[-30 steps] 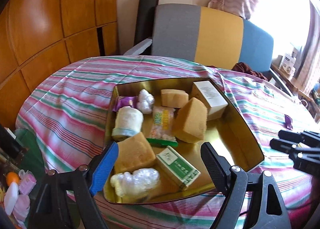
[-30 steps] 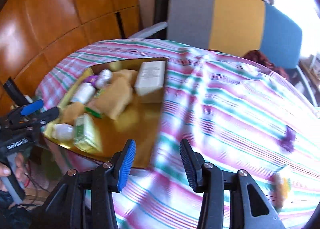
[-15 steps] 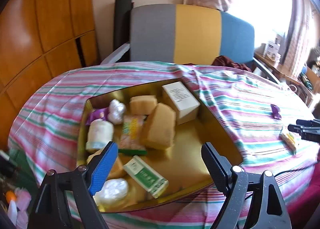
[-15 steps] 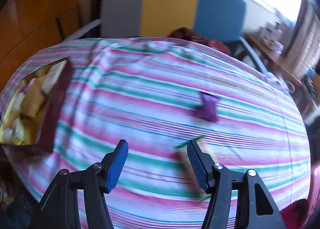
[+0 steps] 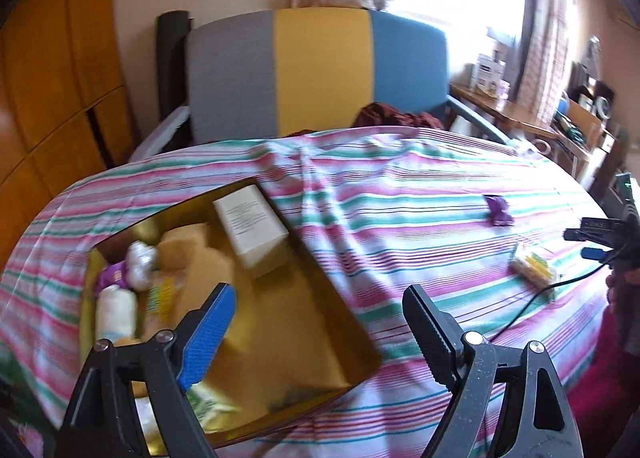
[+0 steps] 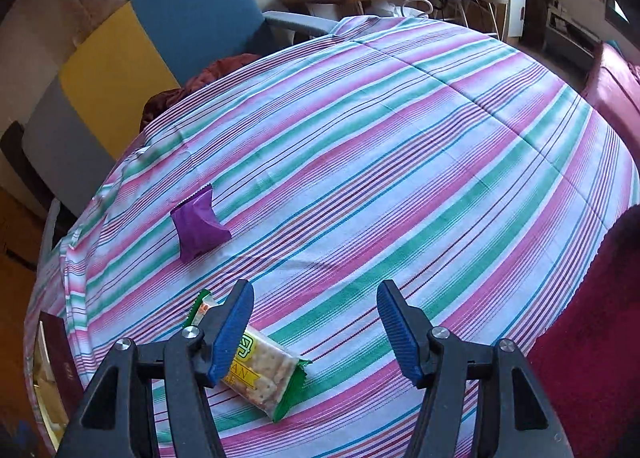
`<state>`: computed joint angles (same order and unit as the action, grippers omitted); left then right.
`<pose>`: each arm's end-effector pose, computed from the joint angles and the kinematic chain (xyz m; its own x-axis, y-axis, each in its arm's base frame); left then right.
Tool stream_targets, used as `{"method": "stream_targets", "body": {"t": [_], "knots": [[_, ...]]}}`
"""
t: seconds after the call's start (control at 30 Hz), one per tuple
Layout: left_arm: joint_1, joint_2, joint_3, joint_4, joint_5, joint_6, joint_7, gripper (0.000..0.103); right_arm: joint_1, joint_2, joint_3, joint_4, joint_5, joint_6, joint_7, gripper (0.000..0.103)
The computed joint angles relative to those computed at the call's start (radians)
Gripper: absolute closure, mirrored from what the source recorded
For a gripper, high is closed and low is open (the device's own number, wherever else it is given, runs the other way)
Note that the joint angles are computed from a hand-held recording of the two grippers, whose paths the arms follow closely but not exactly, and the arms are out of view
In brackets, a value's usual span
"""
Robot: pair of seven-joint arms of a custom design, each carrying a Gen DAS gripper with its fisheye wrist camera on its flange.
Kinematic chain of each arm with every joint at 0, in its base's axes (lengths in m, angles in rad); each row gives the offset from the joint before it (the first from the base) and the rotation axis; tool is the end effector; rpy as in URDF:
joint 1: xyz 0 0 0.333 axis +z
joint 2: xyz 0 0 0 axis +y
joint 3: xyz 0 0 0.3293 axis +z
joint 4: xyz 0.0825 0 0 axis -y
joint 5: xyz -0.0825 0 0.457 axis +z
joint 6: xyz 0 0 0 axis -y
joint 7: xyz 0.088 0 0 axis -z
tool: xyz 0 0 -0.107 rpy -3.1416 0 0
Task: Organize objects
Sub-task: 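Move both tools back toward the purple snack and WEIDAN packet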
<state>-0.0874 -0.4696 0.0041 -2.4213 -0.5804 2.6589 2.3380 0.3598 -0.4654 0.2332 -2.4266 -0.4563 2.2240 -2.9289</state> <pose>0.5137 -0.0272 0.5422 -0.4208 -0.9071 0.0107 -0.6284 0.2830 -0.7245 0.4166 0.2686 0.4844 -0.7541 -0.6012 -0.2643 -0.4544 0.7682 -0.4509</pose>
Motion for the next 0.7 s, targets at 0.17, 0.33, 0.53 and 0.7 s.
{"method": "stream_targets", "body": {"t": [0.17, 0.33, 0.53, 0.7], "knots": [[-0.034, 0.032, -0.029, 0.034, -0.002, -0.027, -0.003, 0.017, 0.01, 0.01, -0.015, -0.003, 0.026, 0.034, -0.019, 0.038], [-0.036, 0.102, -0.069, 0.091, 0.034, -0.076, -0.069, 0.017, 0.028, 0.051, -0.041, 0.022, 0.089, 0.071, -0.126, 0.037], [-0.038, 0.178, -0.103, 0.15, 0.076, -0.109, -0.123, 0.017, 0.026, 0.056, -0.041, 0.034, 0.114, 0.08, -0.179, 0.037], [-0.051, 0.248, -0.126, 0.227, 0.091, -0.143, -0.165, 0.017, -0.003, 0.003, -0.021, 0.009, 0.097, 0.073, -0.11, 0.037]]}}
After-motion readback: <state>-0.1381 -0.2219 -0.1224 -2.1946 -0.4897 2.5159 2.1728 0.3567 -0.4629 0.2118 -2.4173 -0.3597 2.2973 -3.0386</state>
